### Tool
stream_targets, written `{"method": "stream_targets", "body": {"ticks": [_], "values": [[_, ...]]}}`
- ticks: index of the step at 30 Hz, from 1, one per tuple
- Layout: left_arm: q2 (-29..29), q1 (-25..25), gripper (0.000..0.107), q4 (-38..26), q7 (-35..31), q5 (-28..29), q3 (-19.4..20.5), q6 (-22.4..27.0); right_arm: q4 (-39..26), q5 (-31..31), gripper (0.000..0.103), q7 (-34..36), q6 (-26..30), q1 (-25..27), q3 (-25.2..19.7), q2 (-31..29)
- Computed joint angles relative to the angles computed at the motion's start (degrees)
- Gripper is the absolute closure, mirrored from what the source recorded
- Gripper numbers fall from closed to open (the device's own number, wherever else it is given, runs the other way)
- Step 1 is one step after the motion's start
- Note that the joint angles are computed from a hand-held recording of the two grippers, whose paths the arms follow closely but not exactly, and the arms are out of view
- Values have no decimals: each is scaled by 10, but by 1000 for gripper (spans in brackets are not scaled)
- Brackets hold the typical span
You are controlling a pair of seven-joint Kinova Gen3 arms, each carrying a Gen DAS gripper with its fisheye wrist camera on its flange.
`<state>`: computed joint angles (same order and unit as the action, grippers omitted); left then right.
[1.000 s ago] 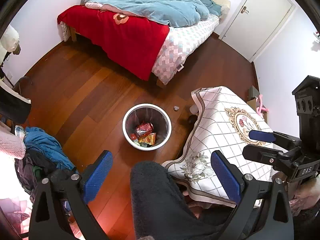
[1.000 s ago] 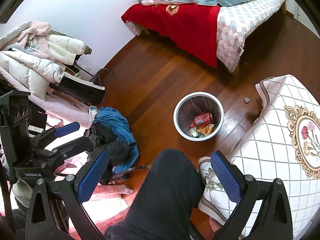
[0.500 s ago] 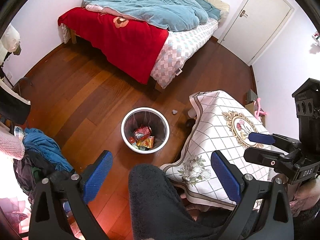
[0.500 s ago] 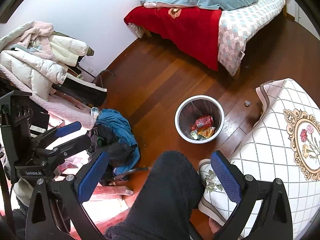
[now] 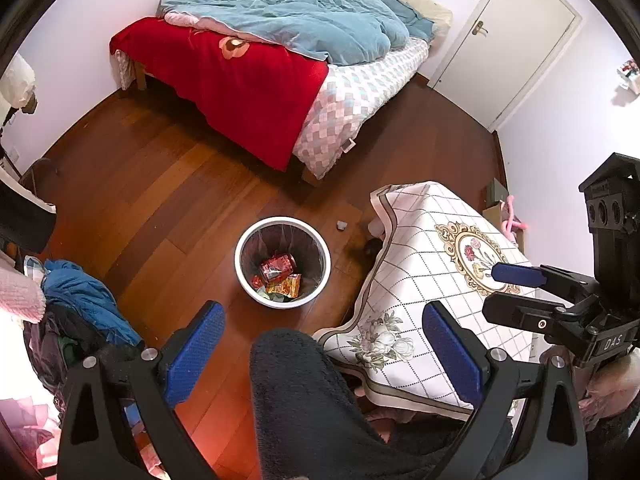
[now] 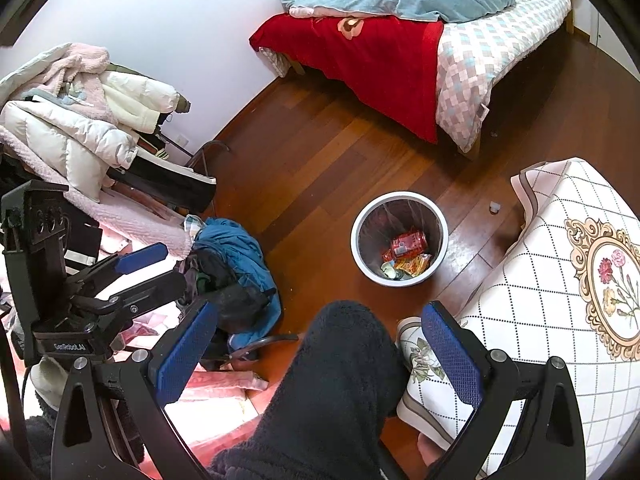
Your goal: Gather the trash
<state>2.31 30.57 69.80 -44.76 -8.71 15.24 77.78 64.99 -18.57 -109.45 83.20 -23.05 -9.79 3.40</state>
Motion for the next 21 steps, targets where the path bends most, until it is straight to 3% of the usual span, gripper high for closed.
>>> {"method": "stream_targets", "body": {"ticks": [21], "values": [[-7,7,6,6,13,-9,4,-13,-24,4,0,6,18,5,4,4]]}}
